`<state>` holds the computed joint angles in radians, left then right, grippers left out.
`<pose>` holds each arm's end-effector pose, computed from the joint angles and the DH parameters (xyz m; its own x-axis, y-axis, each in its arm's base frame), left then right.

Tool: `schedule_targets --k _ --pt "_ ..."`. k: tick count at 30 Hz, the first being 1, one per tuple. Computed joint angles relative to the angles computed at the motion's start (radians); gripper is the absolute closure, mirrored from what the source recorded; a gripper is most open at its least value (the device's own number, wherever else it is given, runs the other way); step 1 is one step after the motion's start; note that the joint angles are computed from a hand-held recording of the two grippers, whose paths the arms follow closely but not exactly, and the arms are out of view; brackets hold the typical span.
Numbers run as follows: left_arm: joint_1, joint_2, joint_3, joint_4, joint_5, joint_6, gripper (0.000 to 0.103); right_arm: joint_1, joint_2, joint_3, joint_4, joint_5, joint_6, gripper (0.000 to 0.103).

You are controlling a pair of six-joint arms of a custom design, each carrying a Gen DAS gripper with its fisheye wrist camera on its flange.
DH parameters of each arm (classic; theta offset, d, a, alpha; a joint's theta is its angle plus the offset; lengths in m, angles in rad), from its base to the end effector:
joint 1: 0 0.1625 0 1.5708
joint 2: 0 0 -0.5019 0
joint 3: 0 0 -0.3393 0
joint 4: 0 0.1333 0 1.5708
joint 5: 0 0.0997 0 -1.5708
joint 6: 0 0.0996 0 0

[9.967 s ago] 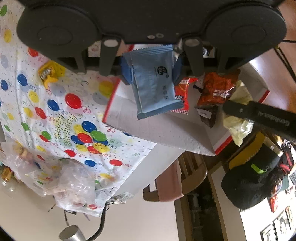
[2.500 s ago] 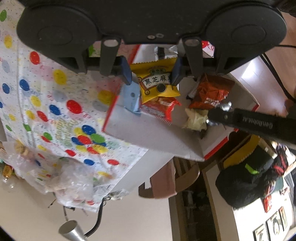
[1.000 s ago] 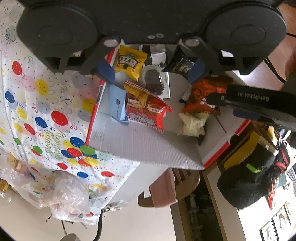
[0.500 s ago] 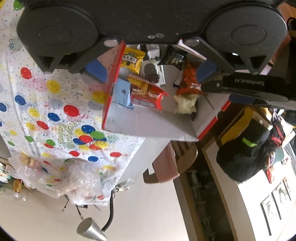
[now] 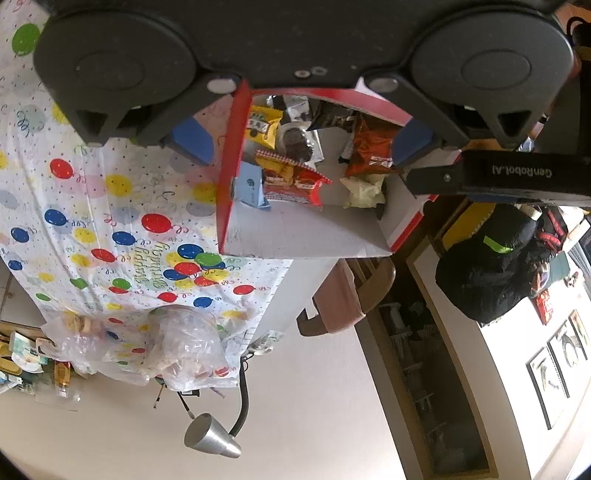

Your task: Organize snacks

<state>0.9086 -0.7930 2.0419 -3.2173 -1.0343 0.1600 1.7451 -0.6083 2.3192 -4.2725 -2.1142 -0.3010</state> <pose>-0.2142 -0.5743 0.1579 -0.6990 0.4835 -0.5269 0.6870 0.6585 -0.3072 0.1656 -0.4688 0.1500 -0.8485 0.1050 0.5186 -0.3629 0.5977 -0.7149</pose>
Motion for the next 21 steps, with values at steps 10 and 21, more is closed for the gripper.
schedule_targets --k 10,21 --pt "-0.051 0.008 0.085 -0.206 0.065 0.058 0.000 0.026 0.011 0.028 -0.068 -0.006 0.007 0.000" --pt "-0.046 -0.003 0.078 -0.143 0.070 -0.003 0.000 0.038 0.028 0.017 -0.096 -0.058 0.025 0.000"
